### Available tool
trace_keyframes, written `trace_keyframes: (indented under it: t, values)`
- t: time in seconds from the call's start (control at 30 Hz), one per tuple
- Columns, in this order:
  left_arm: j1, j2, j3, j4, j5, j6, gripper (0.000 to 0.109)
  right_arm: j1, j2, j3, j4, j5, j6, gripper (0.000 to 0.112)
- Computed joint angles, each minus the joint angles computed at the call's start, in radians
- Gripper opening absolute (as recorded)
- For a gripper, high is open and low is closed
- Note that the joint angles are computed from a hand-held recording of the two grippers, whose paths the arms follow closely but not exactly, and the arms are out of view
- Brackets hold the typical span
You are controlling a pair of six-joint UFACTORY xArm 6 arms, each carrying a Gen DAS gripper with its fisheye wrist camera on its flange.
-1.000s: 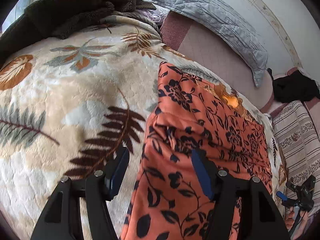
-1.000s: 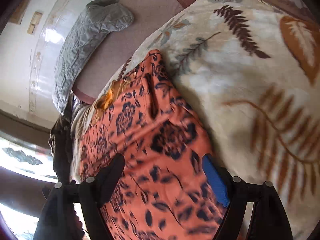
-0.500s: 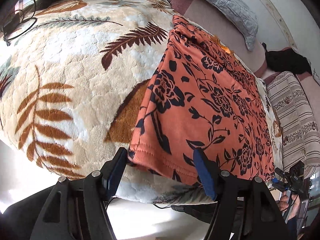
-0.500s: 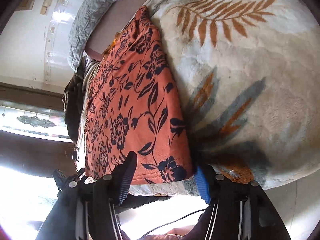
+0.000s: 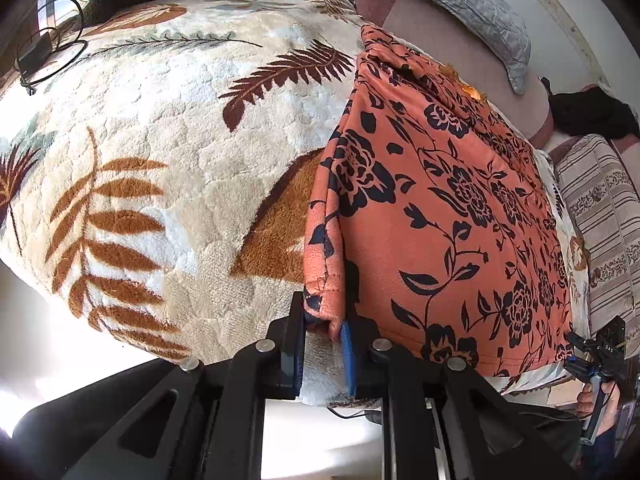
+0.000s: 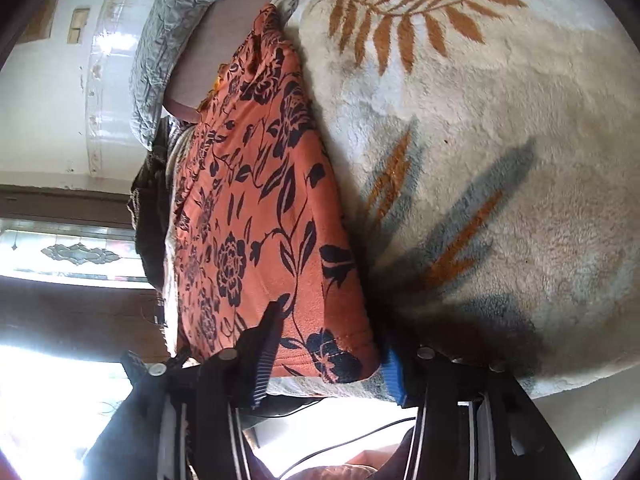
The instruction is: Fold small clothes
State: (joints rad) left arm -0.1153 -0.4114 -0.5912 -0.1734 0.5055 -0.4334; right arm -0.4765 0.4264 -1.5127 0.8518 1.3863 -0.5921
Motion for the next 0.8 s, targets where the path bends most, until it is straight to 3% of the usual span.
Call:
trace_keyframes:
  t: [0.1, 0.13, 0.17, 0.2, 0.23, 0.27, 0.43, 0.5, 0.6, 0.63, 0.67, 0.8]
  values:
    - [-0.002, 0.002, 0.011, -0.054, -0.027, 0.011, 0.027, -0.003, 0.014, -0.020, -0.001, 0.020, 0.013, 0.041]
    - [-0.001, 0.002, 0.007, -0.068, -0.024, 0.015, 0.029, 0.000, 0.012, -0.021, -0.016, 0.015, 0.008, 0.038]
    - [0.001, 0.004, 0.002, -0.070, -0.016, 0.010, 0.029, 0.009, -0.001, -0.014, -0.047, -0.004, 0.006, 0.027]
    - [0.003, 0.007, -0.006, -0.067, -0.005, 0.009, 0.028, 0.015, -0.009, -0.011, -0.074, -0.013, 0.003, 0.022]
    - [0.005, 0.007, -0.011, -0.046, -0.002, -0.005, 0.012, 0.018, -0.013, -0.012, -0.090, -0.010, 0.001, 0.019]
    - [0.005, 0.005, -0.013, -0.051, -0.007, 0.003, 0.010, 0.017, -0.017, -0.012, -0.100, -0.002, -0.003, 0.015]
    - [-0.005, -0.004, -0.006, 0.056, -0.054, -0.095, 0.012, -0.011, -0.026, 0.010, -0.050, -0.006, -0.029, 0.018]
    - [-0.002, 0.036, -0.020, 0.020, -0.028, -0.073, 0.018, -0.030, 0.029, -0.042, -0.016, 0.057, 0.023, 0.019]
    - [-0.002, 0.027, -0.006, -0.042, -0.065, -0.046, 0.029, -0.039, 0.028, -0.038, 0.026, 0.054, -0.004, 0.020]
    - [-0.001, 0.031, -0.010, -0.015, -0.065, -0.061, 0.025, -0.035, 0.024, -0.036, 0.022, 0.049, -0.017, 0.020]
    - [0.000, 0.034, -0.016, 0.021, -0.057, -0.079, 0.008, -0.026, 0.020, -0.037, -0.001, 0.036, -0.016, 0.013]
    - [-0.003, -0.034, 0.001, 0.058, -0.073, -0.143, 0.007, -0.013, -0.047, 0.011, -0.007, -0.015, -0.032, 0.008]
